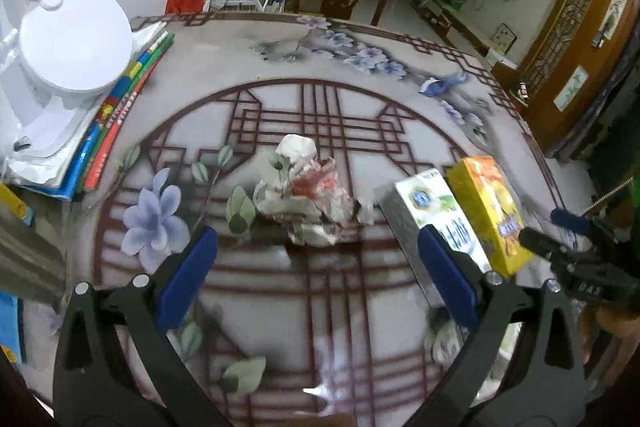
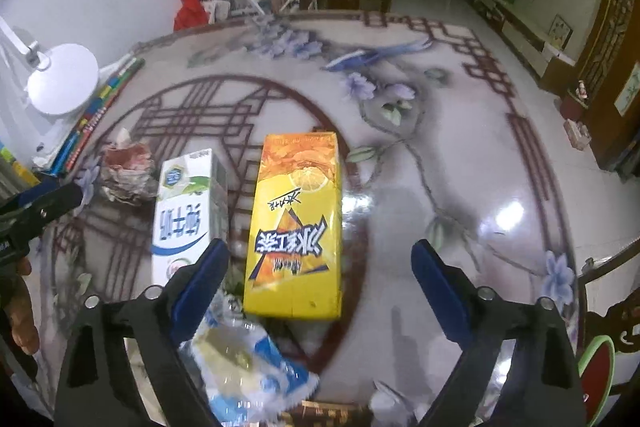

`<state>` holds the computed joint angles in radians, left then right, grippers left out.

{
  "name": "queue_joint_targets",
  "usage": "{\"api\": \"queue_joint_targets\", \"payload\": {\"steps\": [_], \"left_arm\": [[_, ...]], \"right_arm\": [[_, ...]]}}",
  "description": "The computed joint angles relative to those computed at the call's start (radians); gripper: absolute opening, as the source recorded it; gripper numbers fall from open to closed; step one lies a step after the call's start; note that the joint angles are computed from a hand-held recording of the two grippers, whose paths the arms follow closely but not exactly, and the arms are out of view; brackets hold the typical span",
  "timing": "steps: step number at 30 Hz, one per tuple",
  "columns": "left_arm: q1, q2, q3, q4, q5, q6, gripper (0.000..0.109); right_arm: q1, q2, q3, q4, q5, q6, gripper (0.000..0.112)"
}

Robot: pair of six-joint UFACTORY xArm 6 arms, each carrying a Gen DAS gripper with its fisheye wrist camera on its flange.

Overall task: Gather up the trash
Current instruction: 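Grasp the yellow iced-tea carton with the right tool while the left tool grasps crumpled paper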

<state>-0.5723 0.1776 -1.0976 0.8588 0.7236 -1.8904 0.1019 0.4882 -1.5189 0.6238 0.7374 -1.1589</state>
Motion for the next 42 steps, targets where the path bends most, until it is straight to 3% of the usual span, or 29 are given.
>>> {"api": "queue_joint_targets", "payload": {"steps": [12, 16, 19, 22, 24, 27, 34, 42], "left_arm": [[0.083, 0.108, -0.047, -0.065, -0.067, 0.005, 0.098], [0.095, 0.131, -0.058, -0.084, -0.071, 0.009, 0.096], [0.095, 0.139, -0.063, -0.087, -0.075, 0.013, 0.082], [0.092, 0.137, -0.065, -0.079, -0.093, 0.042, 0.06], [0.075, 0.14, -0.087, -0.08, -0.055, 0.092, 0.046], [0.057, 0.135, -0.101, -0.087, -0.02, 0.132, 0.037], [0.029, 0.069, -0.042, -0.084, -0.013, 0.116, 0.023], [-0.034, -0.023, 0.005, -0.056, 0.04, 0.082, 0.021]], "right_arm": [[0.049, 0.098, -0.092, -0.164, -0.015, 0.116, 0.077], [0.06, 0.118, -0.107, -0.225, -0.009, 0.148, 0.06], [0.064, 0.122, -0.109, -0.245, -0.004, 0.165, 0.058], [0.062, 0.122, -0.114, -0.246, 0.008, 0.17, 0.057], [0.061, 0.121, -0.114, -0.24, 0.006, 0.167, 0.057], [0.058, 0.105, -0.102, -0.222, 0.001, 0.149, 0.056], [0.036, 0.028, -0.045, -0.161, 0.007, 0.091, 0.056], [-0.004, -0.087, 0.05, -0.07, 0.036, -0.011, 0.056]]}}
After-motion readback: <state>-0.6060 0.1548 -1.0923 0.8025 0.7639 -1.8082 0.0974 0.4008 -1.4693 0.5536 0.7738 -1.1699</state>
